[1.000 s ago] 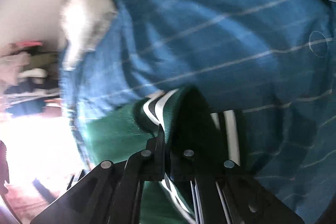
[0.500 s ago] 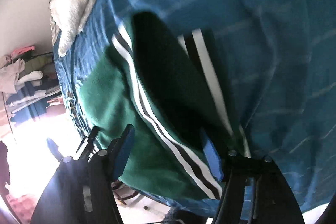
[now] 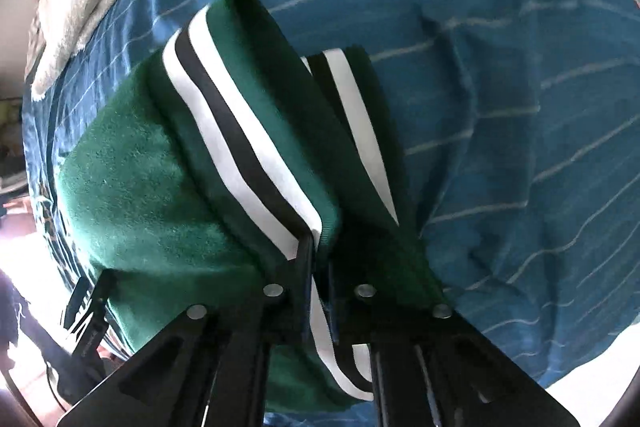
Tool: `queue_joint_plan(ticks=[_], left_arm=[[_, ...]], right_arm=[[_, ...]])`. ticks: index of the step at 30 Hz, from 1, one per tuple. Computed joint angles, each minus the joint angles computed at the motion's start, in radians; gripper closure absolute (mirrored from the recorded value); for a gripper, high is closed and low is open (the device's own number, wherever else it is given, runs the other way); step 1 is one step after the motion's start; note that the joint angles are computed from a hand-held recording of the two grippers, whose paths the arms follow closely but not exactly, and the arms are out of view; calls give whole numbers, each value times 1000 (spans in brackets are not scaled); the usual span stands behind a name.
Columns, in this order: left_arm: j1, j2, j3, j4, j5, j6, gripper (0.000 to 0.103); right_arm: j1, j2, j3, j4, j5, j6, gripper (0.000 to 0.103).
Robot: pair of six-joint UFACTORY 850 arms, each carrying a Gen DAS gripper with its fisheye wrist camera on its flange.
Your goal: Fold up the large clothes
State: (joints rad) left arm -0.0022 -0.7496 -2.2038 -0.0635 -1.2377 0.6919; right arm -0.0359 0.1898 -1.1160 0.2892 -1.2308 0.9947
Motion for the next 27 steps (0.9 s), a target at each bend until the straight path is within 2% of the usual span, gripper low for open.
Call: queue_joint_plan(ticks=[1, 3, 4, 7, 10, 12, 13, 14, 15, 17, 19, 20, 22, 23, 25, 27], left_arm=[[-1, -3, -6, 4, -6, -9, 0], [-4, -13, -24, 16, -27, -35, 0], [-6, -18, -32, 21, -35, -44, 0], [-15, -3, -11, 44, -16, -49, 0], [-23, 9, 6, 66, -4, -61, 0], [-28, 14, 9, 73, 1, -68, 0], [-30, 13, 7, 75, 0, -69, 0], [-33, 13, 7, 78, 1, -74, 0], [-35, 11, 4, 82, 1, -77, 0], [-40, 14, 9, 86, 11, -78, 0], [-42, 18, 15, 81, 24, -63, 0], [-41, 21, 21, 74, 31, -52, 0], [-37, 18, 21, 70, 32, -43, 0], [-33, 2, -5, 73, 5, -44, 0], [-20, -17, -49, 73, -23, -49, 0], [2, -20, -75, 74, -28, -61, 0]], right_arm=[[-4, 0, -17, -11, 2, 4, 77], [0, 0, -55, -63, 13, 24, 40], [-1, 5, -70, -96, 21, 31, 36], [-25, -20, -92, -109, 90, -18, 35], [-89, -45, -52, 29, 197, -114, 35], [-113, -72, -34, 108, 234, -180, 36], [-117, -86, -28, 132, 251, -222, 42], [-109, -92, -23, 132, 268, -244, 73], [-104, -99, -23, 136, 273, -281, 95], [-95, -99, -37, 90, 270, -297, 96], [-81, -101, -50, -6, 277, -230, 97], [-98, -99, -39, -8, 277, -215, 97], [-151, -96, 10, 113, 268, -260, 97], [-174, -89, 32, 180, 271, -294, 96], [-211, -67, 38, 256, 258, -355, 82], [-222, -15, 32, 235, 218, -346, 52]])
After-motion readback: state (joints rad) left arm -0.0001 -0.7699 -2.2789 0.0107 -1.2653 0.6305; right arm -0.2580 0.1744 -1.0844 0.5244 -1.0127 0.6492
